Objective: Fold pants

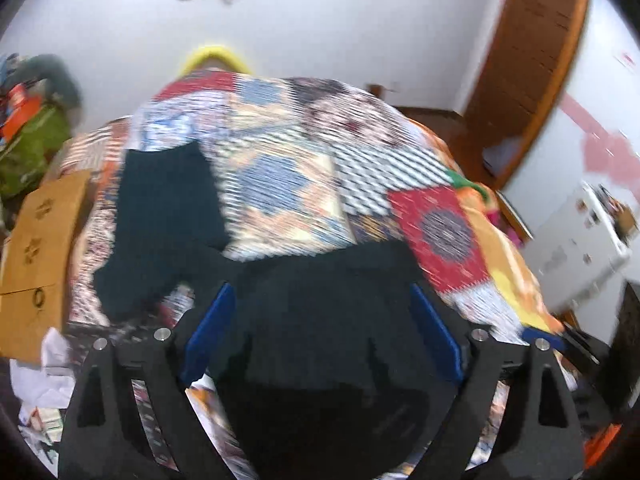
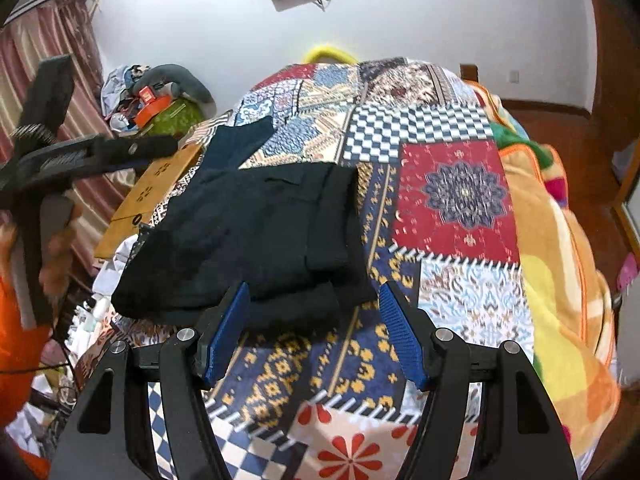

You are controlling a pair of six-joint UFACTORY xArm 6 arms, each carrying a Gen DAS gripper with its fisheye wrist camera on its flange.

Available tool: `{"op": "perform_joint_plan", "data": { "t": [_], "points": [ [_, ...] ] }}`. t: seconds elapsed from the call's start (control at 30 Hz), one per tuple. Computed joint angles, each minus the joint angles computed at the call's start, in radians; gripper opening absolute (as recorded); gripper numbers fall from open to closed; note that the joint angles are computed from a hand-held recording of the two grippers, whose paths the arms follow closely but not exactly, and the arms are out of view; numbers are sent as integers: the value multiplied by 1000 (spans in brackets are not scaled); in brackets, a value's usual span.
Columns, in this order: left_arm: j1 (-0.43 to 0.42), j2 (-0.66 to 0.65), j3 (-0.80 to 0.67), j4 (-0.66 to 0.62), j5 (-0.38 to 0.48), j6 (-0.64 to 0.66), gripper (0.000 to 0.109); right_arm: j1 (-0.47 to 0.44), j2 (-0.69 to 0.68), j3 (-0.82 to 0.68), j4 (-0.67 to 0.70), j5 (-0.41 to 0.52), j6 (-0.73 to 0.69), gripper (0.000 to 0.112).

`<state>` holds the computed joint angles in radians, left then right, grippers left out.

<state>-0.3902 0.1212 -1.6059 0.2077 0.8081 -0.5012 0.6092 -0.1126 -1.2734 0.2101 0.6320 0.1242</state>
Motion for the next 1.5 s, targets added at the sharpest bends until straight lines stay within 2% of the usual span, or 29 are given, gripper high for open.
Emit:
{"op": "perform_joint_plan", "data": {
  "t": [0.1,0.23,0.4,0.47,0.53,0.57,0.73,0.97,1.13,1.3,1.5],
  "points": [
    [51,68,-74,49,49,12,91,10,30,-34,-7,1,-7,64],
    [102,213,-222,33,140,91,91,20,70,-75,-16,16,-2,64],
    [109,375,-366,68,260,141,91,26,117,-123,-37,41,7,64],
    [111,390,-341,51,277,194,93,25,129,-141,-61,57,17,64],
    [117,318,-200,58,164,167,94,22,135,-153,-63,66,12,64],
    [120,288,-153,54,139,156,95,20,136,-155,-61,68,9,64],
    [123,144,42,53,86,105,95,16,126,-151,-45,67,-3,64],
    [95,-69,257,95,119,20,95,33,77,-109,-45,49,-2,64],
    [37,-216,392,141,144,-38,95,53,48,-88,-66,53,11,64],
    [0,-305,471,62,135,-60,95,77,20,-57,-87,44,21,64],
    [-31,-323,497,-28,89,-78,95,80,24,-31,-87,63,32,64]
  ]
}}
